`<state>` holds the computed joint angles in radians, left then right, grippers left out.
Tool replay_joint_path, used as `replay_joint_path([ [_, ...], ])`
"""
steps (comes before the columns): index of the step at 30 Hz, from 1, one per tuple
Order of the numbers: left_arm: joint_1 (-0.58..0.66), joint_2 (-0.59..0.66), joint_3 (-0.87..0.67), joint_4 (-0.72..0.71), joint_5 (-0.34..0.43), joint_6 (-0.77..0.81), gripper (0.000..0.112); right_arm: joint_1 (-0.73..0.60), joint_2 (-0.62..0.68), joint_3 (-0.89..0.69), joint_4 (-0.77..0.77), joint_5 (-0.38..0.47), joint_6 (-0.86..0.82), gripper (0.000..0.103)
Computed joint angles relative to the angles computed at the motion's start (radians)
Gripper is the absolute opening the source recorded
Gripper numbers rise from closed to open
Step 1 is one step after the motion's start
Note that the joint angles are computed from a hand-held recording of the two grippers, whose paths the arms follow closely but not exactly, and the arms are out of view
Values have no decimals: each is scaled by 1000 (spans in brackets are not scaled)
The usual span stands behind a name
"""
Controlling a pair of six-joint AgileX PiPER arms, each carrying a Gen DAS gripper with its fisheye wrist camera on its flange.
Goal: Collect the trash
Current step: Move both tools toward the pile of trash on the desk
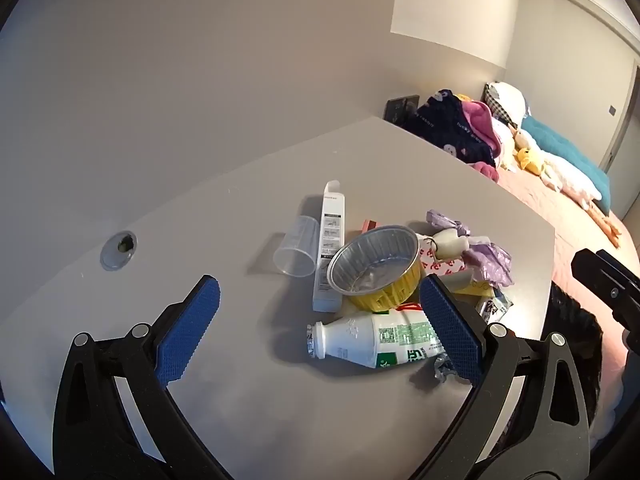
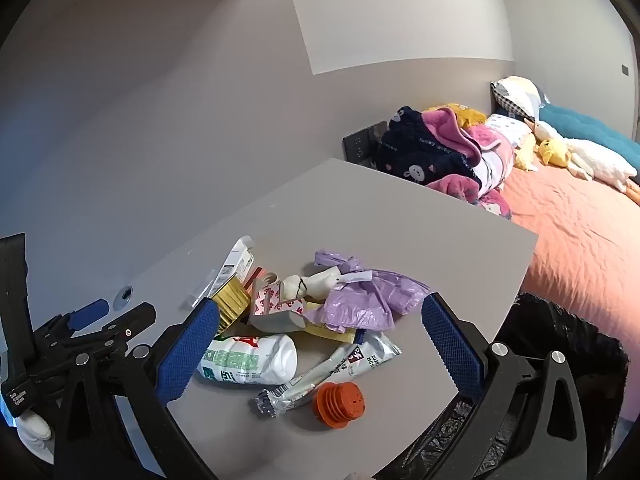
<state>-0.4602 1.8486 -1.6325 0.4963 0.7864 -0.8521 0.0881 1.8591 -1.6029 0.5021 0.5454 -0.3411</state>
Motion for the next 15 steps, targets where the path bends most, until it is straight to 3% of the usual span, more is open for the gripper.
replay_joint_path([
  [2,5,-2,5,-1,-5,4,96,6,5,-5,-8,-4,10,101],
  [8,-44,61,-118,38,103,-8,96,-11,-2,3,28,9,-24,101],
  [12,-22,20,-42,23,30,17,96,-39,-11,20,68,12,-76,101],
  [15,-21,9,-20,32,8,23,96,-2,0,8,-20,-13,25,101],
])
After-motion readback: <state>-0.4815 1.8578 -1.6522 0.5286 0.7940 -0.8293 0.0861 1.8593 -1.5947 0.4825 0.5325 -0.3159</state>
